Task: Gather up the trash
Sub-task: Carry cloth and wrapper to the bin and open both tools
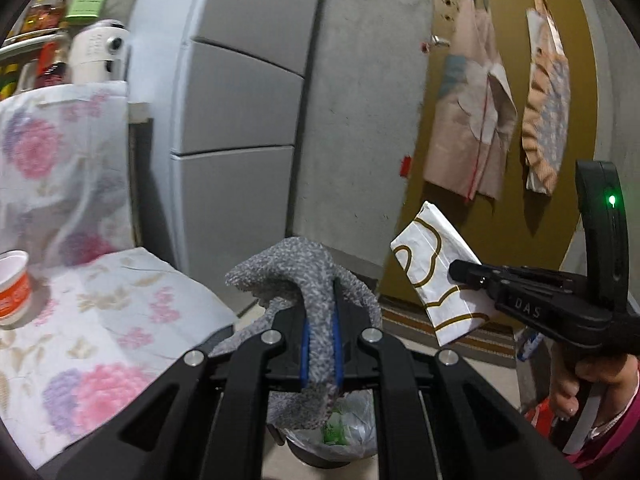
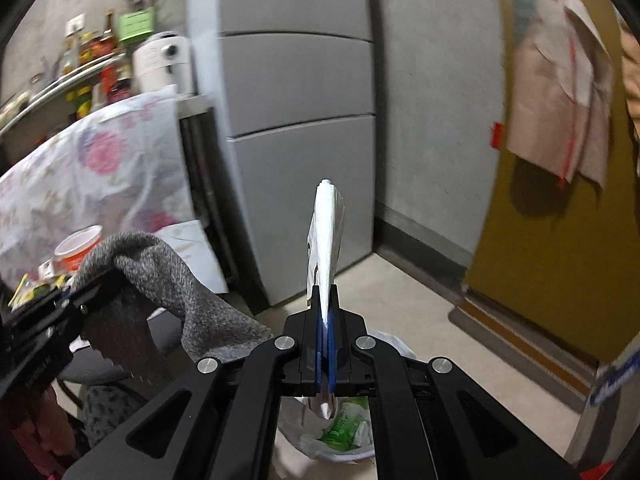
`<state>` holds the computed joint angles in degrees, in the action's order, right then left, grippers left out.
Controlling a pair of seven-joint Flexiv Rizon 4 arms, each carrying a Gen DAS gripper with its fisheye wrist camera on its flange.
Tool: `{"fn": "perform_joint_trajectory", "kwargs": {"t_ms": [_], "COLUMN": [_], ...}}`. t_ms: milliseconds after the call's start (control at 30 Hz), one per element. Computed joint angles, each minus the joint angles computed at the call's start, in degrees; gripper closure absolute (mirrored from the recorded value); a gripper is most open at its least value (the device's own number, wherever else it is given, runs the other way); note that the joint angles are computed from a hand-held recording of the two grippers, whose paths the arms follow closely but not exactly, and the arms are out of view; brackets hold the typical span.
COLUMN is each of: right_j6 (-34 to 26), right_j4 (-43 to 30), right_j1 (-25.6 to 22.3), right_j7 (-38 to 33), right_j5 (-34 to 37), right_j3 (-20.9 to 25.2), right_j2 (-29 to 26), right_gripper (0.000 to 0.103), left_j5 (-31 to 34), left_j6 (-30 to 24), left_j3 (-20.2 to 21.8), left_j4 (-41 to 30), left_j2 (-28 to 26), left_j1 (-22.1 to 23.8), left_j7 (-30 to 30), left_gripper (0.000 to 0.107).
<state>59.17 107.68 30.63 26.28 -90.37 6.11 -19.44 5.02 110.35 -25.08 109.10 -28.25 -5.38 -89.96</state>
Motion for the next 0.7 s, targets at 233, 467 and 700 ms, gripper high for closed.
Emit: {"fn": "perform_joint_trajectory", "kwargs": {"t_ms": [233, 467, 700], "right_j6": [5.2, 10.6, 13.6], "right_j4": [1.9, 1.2, -0.1], "right_j1": [-2.8, -3.9, -2.1], "right_j7": [2.1, -2.1, -7.7], "right_j5": [2.5, 8.9, 18.4], "right_j3": [-1.3, -3.4, -5.9], "right_j2": [-3.7, -8.1, -12.1], "right_gripper": [0.100, 0.097, 0.095], "left_j5": [-4.8, -9.7, -15.0], "left_j6": [-8.3, -14.6, -19.8], "left_j3": [2.5, 0.2, 0.9], "left_j4": [-8.0, -13.8, -17.4], "left_j2": [-7.9, -13.1, -15.1], "left_j1": [-5.1, -5.4, -7.4], "left_j7": [5.2, 11.6, 16.6], "left_gripper": [0.100, 0.100, 0.068]}}
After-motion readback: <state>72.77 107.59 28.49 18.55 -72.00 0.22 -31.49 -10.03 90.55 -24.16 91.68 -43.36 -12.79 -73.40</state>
